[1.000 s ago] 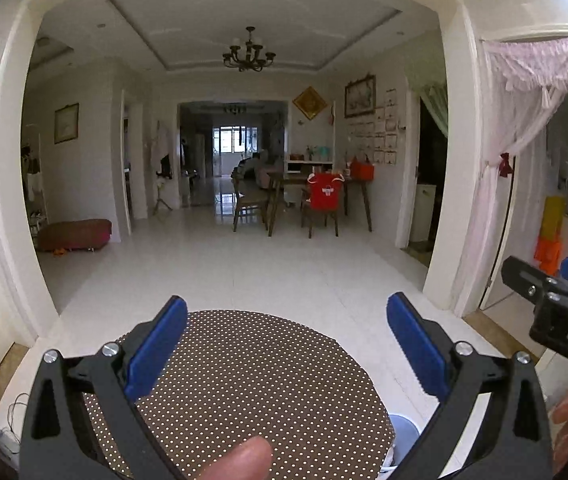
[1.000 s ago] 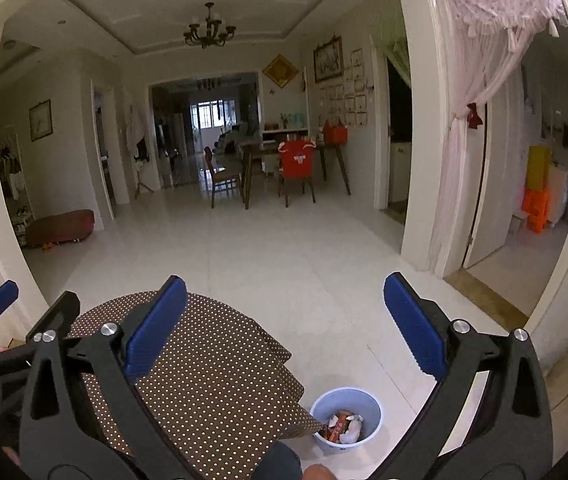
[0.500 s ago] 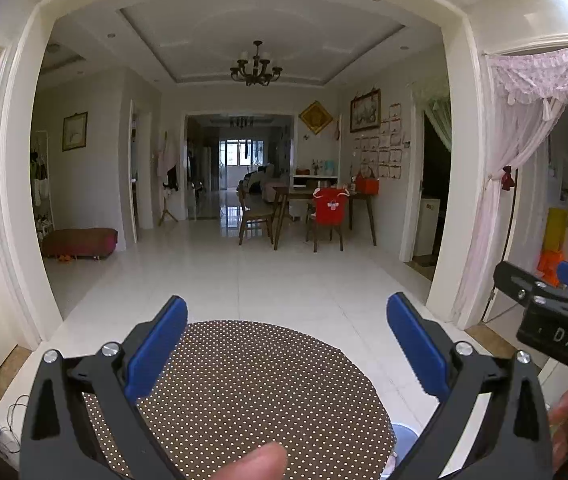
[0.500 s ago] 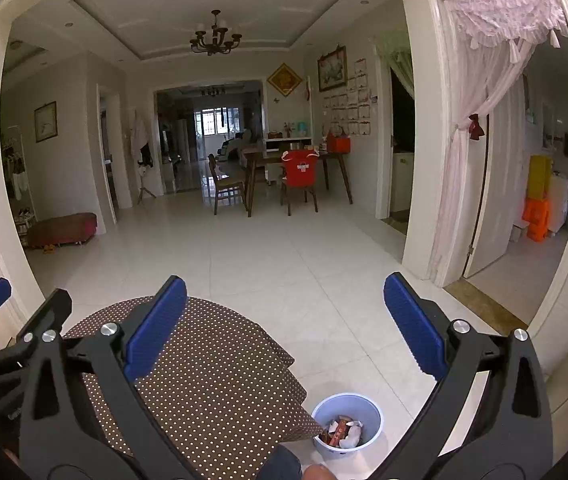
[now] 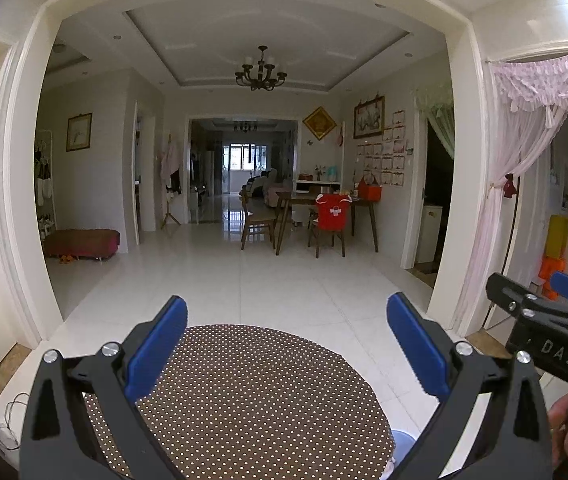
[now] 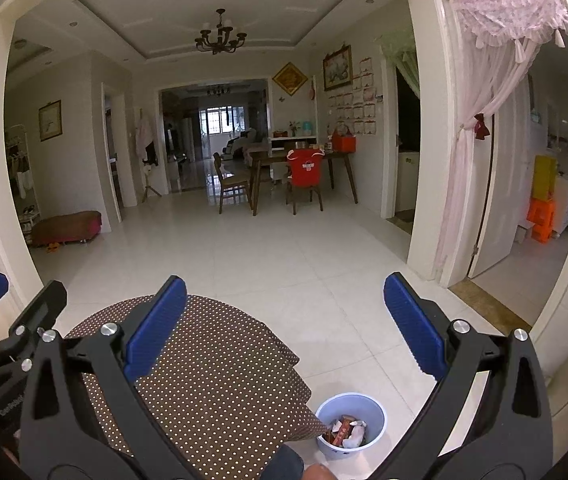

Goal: Collect trash

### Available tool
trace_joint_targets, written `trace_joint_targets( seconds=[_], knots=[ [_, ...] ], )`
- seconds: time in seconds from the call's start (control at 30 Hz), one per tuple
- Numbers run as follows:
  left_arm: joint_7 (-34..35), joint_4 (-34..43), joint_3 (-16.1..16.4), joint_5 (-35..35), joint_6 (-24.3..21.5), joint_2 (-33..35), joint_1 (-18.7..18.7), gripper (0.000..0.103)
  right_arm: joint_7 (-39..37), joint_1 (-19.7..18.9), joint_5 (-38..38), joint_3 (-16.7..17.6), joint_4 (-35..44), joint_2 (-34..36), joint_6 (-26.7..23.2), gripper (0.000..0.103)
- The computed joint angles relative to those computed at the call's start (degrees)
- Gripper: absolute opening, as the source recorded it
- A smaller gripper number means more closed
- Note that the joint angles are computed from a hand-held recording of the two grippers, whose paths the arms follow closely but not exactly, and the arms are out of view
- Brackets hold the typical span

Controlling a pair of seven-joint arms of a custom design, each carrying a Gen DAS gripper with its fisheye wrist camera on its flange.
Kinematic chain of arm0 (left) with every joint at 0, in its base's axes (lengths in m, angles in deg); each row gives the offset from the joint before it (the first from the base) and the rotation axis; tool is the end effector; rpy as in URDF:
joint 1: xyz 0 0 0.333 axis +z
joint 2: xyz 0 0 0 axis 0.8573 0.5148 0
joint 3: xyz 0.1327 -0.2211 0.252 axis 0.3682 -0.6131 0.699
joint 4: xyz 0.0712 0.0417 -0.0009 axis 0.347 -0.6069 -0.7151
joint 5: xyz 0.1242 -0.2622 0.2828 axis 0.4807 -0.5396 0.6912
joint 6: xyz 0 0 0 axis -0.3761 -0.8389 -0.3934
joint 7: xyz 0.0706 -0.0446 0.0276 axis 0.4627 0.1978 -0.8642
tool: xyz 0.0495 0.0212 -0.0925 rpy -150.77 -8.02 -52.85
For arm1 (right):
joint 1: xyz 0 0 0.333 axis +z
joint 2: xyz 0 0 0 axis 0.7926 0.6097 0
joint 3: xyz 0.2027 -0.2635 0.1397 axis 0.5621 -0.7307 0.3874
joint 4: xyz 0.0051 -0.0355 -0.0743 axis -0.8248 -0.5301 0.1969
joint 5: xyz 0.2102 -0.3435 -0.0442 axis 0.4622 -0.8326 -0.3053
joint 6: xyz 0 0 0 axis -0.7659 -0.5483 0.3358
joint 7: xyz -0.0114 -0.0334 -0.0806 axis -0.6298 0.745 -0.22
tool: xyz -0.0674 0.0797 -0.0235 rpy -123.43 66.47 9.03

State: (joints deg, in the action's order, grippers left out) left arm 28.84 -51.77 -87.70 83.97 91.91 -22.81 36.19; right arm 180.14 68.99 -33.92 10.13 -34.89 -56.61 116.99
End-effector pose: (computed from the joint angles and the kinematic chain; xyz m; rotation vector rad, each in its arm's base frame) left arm 0.6701 -0.2876 0.8102 -1.3605 1.4537 -1.1683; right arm 0.6492 0.1850 0.7991 -1.3093 1.5900 -1.0683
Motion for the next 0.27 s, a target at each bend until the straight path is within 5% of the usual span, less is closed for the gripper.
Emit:
trace_joint_targets(
  seconds=[0.27],
  knots=[
    [1.25, 2.45, -0.45, -1.74, -2.44, 1.19, 0.11, 0.098, -0.87, -0.21, 1.22, 0.17, -0.40, -0.09, 1.23, 0.097]
  ],
)
